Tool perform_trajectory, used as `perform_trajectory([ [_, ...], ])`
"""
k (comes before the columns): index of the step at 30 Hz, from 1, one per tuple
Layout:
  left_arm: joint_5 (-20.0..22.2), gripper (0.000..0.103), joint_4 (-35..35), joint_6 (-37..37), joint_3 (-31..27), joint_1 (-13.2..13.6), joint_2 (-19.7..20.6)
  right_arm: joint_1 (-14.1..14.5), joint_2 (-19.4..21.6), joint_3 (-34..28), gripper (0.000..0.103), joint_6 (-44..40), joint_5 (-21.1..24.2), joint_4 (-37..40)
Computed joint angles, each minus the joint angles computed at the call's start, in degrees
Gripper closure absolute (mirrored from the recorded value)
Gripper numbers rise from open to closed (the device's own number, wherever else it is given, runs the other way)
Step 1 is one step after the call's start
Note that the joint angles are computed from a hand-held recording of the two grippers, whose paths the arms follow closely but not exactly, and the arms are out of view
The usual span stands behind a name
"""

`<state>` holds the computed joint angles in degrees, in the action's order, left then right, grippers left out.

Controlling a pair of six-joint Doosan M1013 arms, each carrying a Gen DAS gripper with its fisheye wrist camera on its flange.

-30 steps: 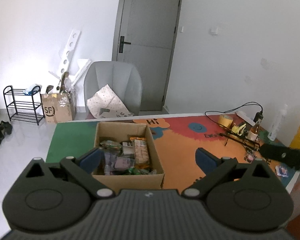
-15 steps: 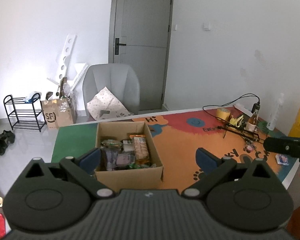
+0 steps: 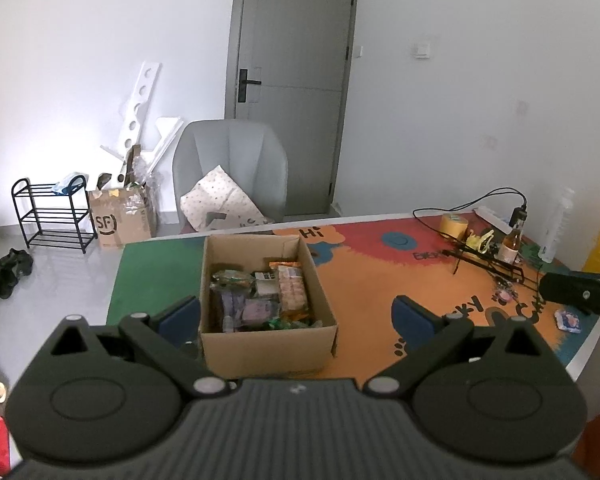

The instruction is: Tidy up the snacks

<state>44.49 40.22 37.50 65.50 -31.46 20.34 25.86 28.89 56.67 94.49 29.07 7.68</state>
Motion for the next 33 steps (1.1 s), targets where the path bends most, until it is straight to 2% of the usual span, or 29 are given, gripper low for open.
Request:
perform_trajectory([
  [33, 0.1, 0.002, -0.1, 0.3, 0.0, -0.2, 0.1, 0.4, 0.4, -1.0, 0.0, -0.1, 1.9, -1.3],
])
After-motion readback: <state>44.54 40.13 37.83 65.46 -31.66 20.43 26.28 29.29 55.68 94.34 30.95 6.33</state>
